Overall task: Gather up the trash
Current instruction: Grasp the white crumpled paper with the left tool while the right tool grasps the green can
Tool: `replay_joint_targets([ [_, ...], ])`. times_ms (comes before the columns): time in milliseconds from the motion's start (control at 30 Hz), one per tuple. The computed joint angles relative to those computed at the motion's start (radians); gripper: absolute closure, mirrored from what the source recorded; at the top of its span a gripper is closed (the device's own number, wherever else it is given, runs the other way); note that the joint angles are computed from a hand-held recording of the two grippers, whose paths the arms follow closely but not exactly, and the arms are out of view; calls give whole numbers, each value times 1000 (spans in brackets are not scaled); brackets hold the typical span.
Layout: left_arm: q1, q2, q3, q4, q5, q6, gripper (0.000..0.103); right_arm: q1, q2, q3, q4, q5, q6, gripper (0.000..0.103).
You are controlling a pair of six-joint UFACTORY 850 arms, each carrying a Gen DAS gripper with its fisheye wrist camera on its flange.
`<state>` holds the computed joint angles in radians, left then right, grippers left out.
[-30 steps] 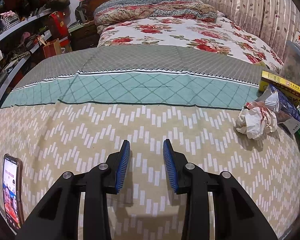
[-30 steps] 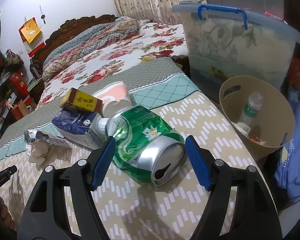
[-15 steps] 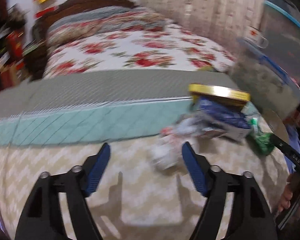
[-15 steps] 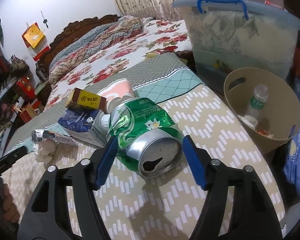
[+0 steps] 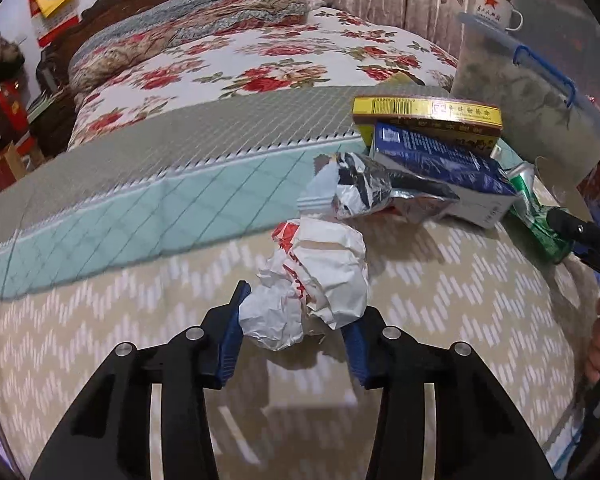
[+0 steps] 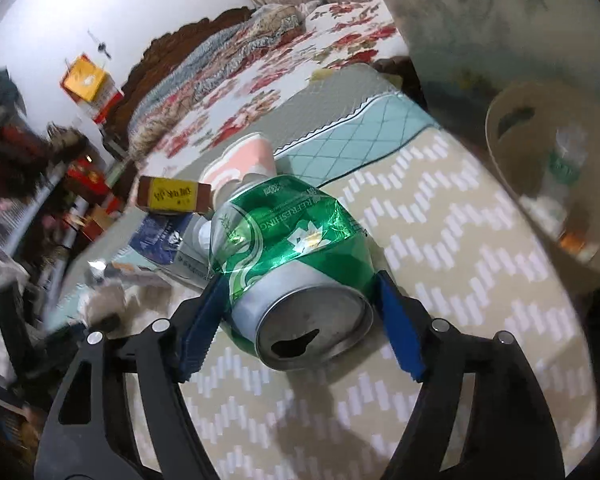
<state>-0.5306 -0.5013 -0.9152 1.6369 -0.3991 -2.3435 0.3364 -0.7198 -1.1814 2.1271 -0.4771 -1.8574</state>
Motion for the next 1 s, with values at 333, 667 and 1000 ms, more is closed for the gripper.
replay_joint_targets([
  [333, -115, 86, 86, 406, 136, -398, 63, 24, 125, 253, 84, -149, -126, 35],
  [667, -170, 19, 2, 246, 211, -220, 62, -51, 198, 395, 21, -356, -161, 16],
  [1000, -172, -17, -58, -115, 182, 143, 62, -106, 40, 172, -234, -336, 139, 37],
])
